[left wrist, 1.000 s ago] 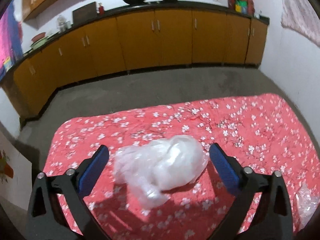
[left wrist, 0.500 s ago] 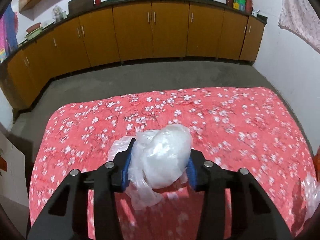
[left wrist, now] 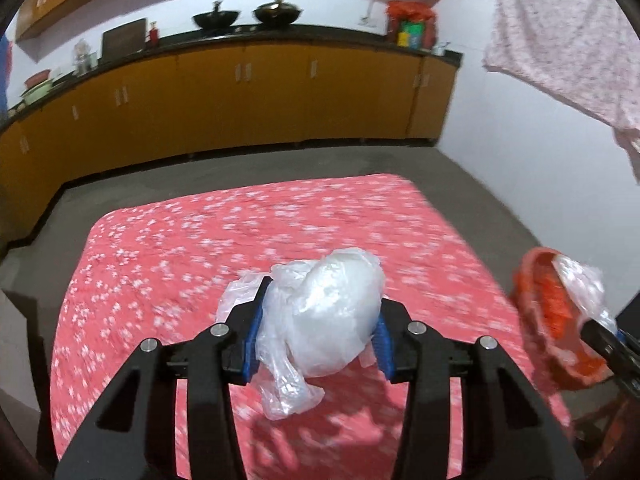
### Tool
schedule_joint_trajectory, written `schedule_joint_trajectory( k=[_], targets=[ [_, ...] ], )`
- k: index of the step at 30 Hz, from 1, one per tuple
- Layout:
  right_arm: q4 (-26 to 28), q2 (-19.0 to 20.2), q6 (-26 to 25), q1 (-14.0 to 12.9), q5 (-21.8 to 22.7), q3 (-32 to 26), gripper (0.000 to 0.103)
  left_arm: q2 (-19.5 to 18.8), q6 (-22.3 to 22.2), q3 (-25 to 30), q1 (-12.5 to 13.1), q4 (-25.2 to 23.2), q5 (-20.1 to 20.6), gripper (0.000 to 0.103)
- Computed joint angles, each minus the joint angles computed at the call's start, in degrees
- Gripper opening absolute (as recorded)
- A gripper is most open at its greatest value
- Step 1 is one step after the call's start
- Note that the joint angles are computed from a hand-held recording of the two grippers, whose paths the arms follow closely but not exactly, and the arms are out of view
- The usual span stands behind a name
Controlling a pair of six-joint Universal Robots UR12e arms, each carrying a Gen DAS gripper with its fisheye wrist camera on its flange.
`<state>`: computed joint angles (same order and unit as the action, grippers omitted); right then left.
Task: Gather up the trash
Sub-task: 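Carry both clear bags from the table over the orange basket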
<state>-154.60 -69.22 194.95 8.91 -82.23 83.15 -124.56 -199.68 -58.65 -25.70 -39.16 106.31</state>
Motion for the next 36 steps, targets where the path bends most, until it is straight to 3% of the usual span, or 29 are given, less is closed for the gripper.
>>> schedule_joint_trajectory(
  k=[11,22,36],
  targets=[
    [-5.81,-7.05,2.89,-3.15,-8.44,8.89,0.047,-1.36,6.07,3.18,-4.85,2.08,-2.30,0.045],
    [-8.51,-9.48,-0.36,-4.71,-18.01,11.76,0.047,-5.92,8.33,10.74,-7.23,-1.05,-5.36,0.045],
    [-9.91,-8.26,-1.51,-6.33,-18.94,11.15,0.047,-13.03,8.81,21.99,-8.69,-5.63,-8.70,0.045]
  ],
)
